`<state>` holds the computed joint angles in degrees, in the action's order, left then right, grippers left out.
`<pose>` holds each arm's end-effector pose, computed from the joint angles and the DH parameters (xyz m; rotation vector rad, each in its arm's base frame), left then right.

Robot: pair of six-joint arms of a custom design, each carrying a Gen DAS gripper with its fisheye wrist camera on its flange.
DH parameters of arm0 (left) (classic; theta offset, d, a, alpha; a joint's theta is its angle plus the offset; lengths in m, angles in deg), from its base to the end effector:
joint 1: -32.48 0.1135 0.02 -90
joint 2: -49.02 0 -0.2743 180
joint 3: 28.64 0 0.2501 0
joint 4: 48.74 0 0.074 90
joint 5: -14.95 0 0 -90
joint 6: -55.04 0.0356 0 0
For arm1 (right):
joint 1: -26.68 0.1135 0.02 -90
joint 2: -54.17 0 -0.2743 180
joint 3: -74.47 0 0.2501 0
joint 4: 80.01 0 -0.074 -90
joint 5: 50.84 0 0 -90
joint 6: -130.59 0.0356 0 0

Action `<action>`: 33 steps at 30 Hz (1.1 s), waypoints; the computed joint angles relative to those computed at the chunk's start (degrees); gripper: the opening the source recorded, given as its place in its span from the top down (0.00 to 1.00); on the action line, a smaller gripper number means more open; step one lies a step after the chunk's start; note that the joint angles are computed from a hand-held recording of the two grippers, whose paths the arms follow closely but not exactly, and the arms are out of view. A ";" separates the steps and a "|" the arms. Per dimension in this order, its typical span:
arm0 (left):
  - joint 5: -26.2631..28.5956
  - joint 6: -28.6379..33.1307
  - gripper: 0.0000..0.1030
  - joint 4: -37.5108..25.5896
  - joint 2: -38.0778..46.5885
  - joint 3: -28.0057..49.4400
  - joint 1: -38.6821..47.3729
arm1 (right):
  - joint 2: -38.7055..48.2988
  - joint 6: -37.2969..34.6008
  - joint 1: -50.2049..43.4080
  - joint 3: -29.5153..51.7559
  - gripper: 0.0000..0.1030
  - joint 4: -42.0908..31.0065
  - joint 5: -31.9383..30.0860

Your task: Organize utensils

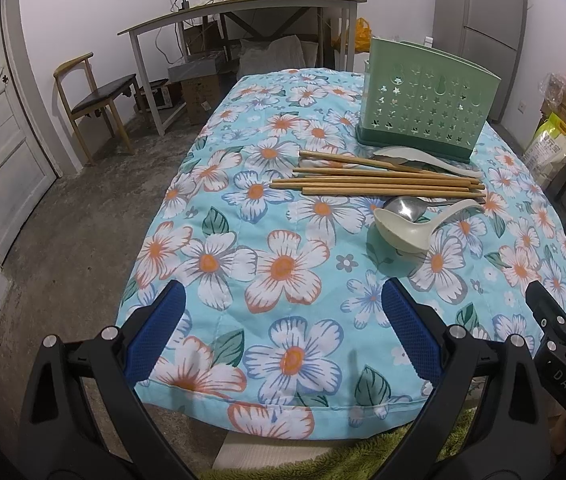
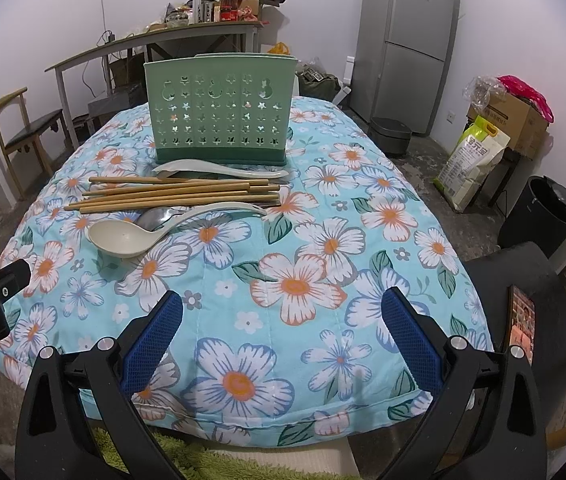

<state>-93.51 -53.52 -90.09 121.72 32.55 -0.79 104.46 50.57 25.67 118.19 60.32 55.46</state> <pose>0.2140 -0.1269 0.2396 0.1791 2.4216 -0.0016 0.1678 -0.0130 0.2178 0.3592 2.3241 -0.2615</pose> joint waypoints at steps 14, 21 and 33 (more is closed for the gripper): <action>0.26 0.16 0.08 0.20 -0.20 -0.33 0.18 | -0.26 0.10 0.10 -0.19 0.06 -0.04 0.16; 2.22 0.47 0.08 0.68 0.54 -0.57 1.41 | -0.10 -0.05 0.35 0.23 0.06 -0.06 0.68; 5.98 4.21 0.08 5.57 11.89 3.17 4.76 | 4.57 -1.16 -1.69 -0.11 0.06 3.42 -2.75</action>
<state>-87.53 -49.30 -84.53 133.61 35.73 3.97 109.02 49.40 23.98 118.08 63.74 52.71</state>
